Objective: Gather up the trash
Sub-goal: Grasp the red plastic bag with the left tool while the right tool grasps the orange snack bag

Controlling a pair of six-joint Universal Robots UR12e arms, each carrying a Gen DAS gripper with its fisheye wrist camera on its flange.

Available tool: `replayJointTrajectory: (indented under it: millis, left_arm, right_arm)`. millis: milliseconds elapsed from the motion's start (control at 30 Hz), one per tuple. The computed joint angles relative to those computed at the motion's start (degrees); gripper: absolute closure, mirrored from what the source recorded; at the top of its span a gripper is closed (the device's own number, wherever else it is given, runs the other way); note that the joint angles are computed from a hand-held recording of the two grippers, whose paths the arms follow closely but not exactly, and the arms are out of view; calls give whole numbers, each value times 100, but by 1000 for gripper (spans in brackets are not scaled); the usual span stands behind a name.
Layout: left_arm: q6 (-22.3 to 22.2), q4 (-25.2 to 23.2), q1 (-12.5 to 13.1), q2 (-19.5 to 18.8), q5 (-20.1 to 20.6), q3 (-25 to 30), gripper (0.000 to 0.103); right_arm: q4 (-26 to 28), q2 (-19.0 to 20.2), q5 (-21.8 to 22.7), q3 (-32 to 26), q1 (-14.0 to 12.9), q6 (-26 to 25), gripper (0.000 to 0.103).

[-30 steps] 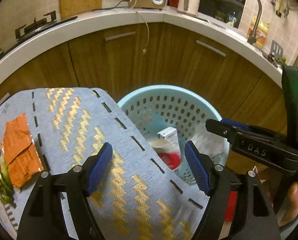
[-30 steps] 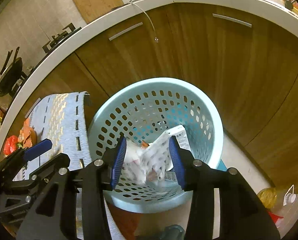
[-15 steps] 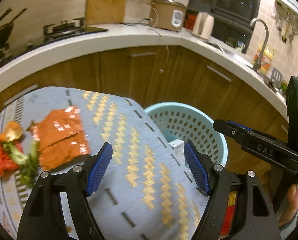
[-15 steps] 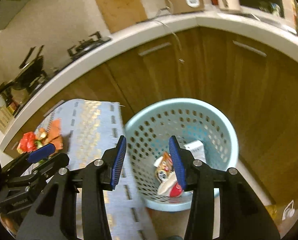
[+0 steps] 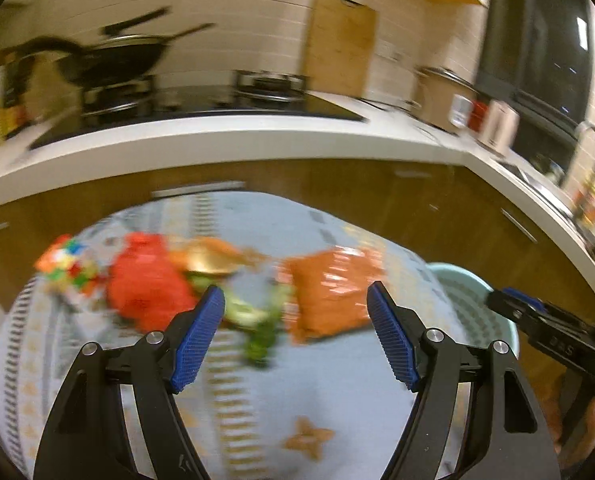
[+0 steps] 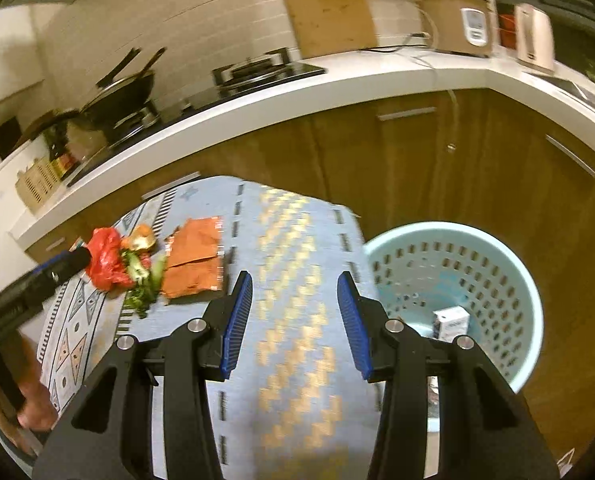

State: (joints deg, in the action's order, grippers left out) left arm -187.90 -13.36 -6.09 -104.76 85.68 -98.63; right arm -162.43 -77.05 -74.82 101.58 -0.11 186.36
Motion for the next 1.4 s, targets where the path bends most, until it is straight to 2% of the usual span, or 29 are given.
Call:
replayJointTrajectory:
  millis: [100, 167, 233, 367, 467, 600, 633, 667, 700, 733, 833, 933, 1000, 1033, 1167, 1267, 1400]
  left_arm:
    - [-242, -3, 199, 47, 129, -62, 30]
    - [-385, -67, 294, 37, 376, -58, 20]
    - [-433, -72, 352, -2, 531, -37, 17]
    - [-526, -265, 524, -141, 401, 75, 17]
    - [-521, -300, 539, -257, 433, 142, 17]
    - [-611, -62, 609, -387, 161, 144, 14]
    - [-677, 10, 619, -421, 160, 144, 13]
    - [-718, 43, 617, -446, 163, 150, 13]
    - [-744, 65, 619, -468, 148, 149, 13]
    - [-753, 58, 617, -488, 143, 156, 13]
    - [-734, 118, 597, -554, 133, 134, 13]
    - [-662, -119, 564, -587, 94, 184, 14]
    - [-611, 67, 553, -585, 133, 145, 14]
    - [-635, 30, 551, -584, 154, 149, 15]
    - [-752, -45, 574, -594, 196, 165, 39]
    - [-749, 60, 589, -584, 163, 127, 52]
    - [-733, 308, 565, -561, 237, 53, 57]
  right_arm:
    - [117, 101, 17, -160, 140, -154, 61]
    - [176, 173, -25, -267, 253, -278, 51]
    - [232, 243, -57, -362, 338, -383, 46]
    - [443, 441, -152, -629, 500, -516, 41]
    - [477, 571, -292, -765, 584, -528, 37]
    - [288, 699, -304, -842, 633, -509, 37]
    - [67, 730, -262, -810, 630, -473, 35]
    - [-372, 775, -276, -732, 630, -403, 29]
    - [-572, 814, -424, -708, 656, -350, 27]
    - [-600, 853, -542, -728, 678, -295, 26]
    - [-460, 924, -352, -788, 640, -192, 26]
    - [-396, 978, -411, -845, 663, -251, 26]
    - [-320, 1006, -430, -893, 684, -287, 26]
    - [-269, 1022, -435, -921, 696, -300, 26]
    - [50, 1098, -469, -1071, 732, -328, 26]
    - [186, 1129, -373, -1126, 719, -321, 26]
    - [477, 1166, -299, -1215, 733, -445, 26]
